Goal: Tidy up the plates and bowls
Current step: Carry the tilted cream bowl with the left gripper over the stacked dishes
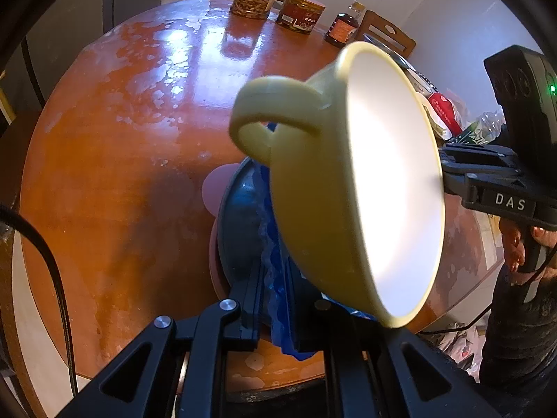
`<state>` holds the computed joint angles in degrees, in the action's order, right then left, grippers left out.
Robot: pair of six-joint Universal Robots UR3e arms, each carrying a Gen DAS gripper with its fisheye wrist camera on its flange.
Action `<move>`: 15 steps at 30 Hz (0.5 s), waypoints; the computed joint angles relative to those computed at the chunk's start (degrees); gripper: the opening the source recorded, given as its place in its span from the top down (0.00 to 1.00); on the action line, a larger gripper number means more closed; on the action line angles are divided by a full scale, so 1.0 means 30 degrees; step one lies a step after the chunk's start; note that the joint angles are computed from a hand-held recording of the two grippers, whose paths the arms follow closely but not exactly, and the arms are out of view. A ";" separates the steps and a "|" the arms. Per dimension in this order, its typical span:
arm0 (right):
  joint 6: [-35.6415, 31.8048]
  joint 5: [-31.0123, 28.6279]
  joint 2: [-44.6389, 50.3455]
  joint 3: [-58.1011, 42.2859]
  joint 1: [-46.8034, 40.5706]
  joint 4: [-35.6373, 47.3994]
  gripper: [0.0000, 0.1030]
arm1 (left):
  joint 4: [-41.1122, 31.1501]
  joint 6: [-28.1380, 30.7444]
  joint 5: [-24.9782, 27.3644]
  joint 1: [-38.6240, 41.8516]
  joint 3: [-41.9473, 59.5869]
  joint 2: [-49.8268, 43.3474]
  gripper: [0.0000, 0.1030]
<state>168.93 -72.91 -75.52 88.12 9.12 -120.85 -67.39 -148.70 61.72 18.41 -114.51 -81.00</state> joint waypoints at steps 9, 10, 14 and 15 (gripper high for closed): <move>0.0064 0.0303 -0.0232 0.0427 -0.0163 -0.0261 0.85 | 0.0097 0.0367 -0.0282 0.0277 -0.0645 0.0517 0.88; 0.0066 0.0158 -0.0270 0.0456 -0.0062 -0.0333 0.85 | 0.0022 0.0439 -0.0279 0.0332 -0.0677 0.0622 0.88; 0.0123 -0.0265 -0.0362 0.0577 0.0185 -0.0626 0.85 | -0.0104 0.0435 -0.0319 0.0451 -0.0849 0.1126 0.88; 0.0142 -0.0373 -0.0394 0.0636 0.0255 -0.0738 0.85 | -0.0203 0.0514 -0.0392 0.0539 -0.0881 0.1243 0.88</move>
